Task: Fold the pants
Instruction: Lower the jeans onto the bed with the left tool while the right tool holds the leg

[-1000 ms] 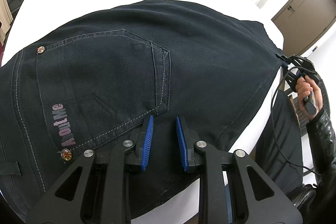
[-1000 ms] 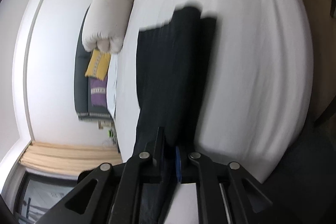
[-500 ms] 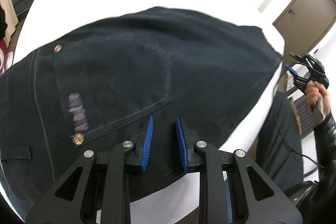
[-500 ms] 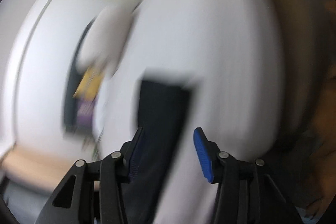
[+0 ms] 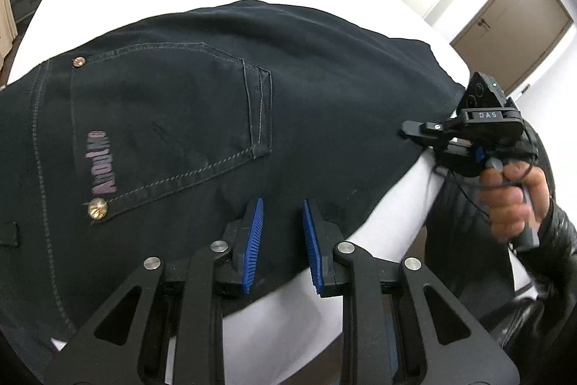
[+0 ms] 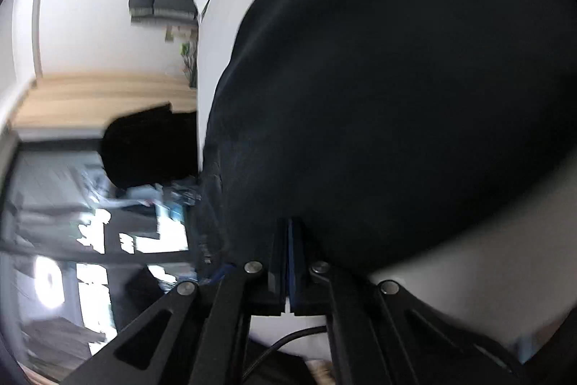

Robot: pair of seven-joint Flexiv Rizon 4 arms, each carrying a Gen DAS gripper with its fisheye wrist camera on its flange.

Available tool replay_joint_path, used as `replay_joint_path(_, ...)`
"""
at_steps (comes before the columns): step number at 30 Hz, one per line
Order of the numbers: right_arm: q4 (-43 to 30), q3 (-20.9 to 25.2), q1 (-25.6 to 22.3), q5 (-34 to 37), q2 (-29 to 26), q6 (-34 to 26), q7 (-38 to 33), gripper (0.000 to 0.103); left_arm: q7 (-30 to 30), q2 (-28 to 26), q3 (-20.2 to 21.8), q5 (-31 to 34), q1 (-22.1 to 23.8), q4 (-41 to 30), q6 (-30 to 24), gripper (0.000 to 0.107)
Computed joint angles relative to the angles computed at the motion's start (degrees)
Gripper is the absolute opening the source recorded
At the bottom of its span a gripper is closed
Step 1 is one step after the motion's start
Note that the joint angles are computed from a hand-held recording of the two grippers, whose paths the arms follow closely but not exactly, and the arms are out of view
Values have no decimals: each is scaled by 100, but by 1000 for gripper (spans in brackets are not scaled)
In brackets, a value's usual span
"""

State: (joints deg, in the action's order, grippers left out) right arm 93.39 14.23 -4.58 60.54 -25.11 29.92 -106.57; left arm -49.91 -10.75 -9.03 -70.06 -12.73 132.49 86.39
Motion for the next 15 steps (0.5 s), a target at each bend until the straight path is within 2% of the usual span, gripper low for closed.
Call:
replay_joint_path(2,94,-90,82,-328,233,204,50,0,128,84,-6,-146,-3,-35,40,22)
replay_joint_path(4,65,-118,193,-589,419,375,-39,4,508,66,-37,-460,-9,-241,271,22)
replay_joint_path(6,-204,-73,216,-506,399,277,-136,4,962,-85,-54,-895,32,-617,443,22)
replay_joint_path(7,-365,-53,215,-441,340,175,-157,4,810,-217,60,-642,66,-800,428,22)
replay_joint_path(10,-1270,87,518,-409,-282,-86,72,4,-223,-739,609,1019,245,-1360,54,22)
replay_joint_path(11,-1523,139,643,-461,-506,-133,242,4,-723,-932,920,1581,213,-1580,-209,22)
replay_joint_path(13,-2230,336,802,-450,-1160,-499,553,4,-1129,-1214,1097,2032,333,-1880,-426,22)
replay_joint_path(15,-2665,462,986,-535,-1669,-569,784,4,-1504,-1447,1237,2333,474,-1987,-594,22)
